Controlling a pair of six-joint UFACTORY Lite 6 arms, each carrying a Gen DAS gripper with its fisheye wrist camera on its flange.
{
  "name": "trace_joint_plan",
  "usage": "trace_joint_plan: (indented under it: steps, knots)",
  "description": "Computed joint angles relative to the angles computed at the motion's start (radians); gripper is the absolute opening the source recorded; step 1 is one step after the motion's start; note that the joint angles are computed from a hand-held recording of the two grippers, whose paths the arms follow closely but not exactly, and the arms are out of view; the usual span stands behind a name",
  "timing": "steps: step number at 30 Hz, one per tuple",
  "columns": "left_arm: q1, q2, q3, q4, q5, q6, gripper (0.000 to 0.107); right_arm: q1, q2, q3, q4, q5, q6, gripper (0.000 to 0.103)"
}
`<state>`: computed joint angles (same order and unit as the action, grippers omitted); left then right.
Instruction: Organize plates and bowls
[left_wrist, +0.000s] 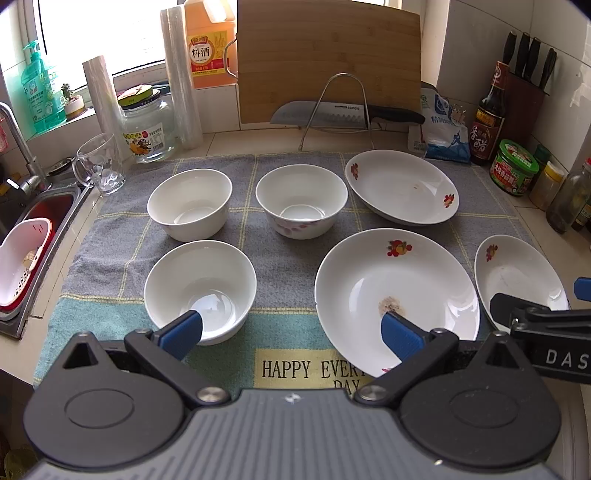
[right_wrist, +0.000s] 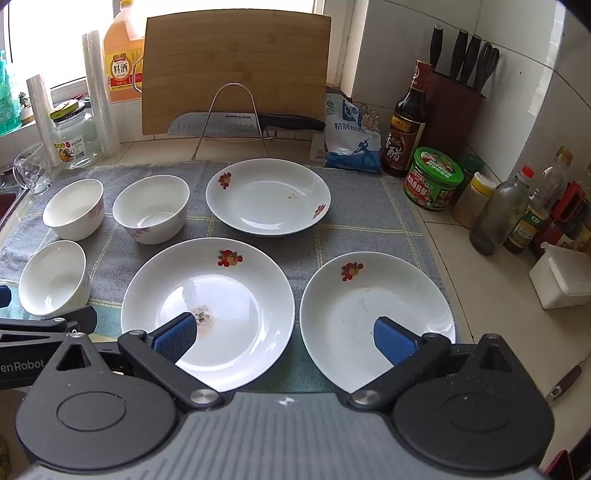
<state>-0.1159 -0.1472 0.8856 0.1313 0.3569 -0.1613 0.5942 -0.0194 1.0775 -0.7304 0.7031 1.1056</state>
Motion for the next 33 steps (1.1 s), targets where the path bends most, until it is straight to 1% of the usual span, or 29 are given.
trace_joint_plan:
  steps: [33]
  knots:
    - [-0.002, -0.008, -0.007, 0.009, -0.001, -0.014, 0.102, 0.002, -0.015, -0.005, 0.001, 0.006, -0.003, 0.103]
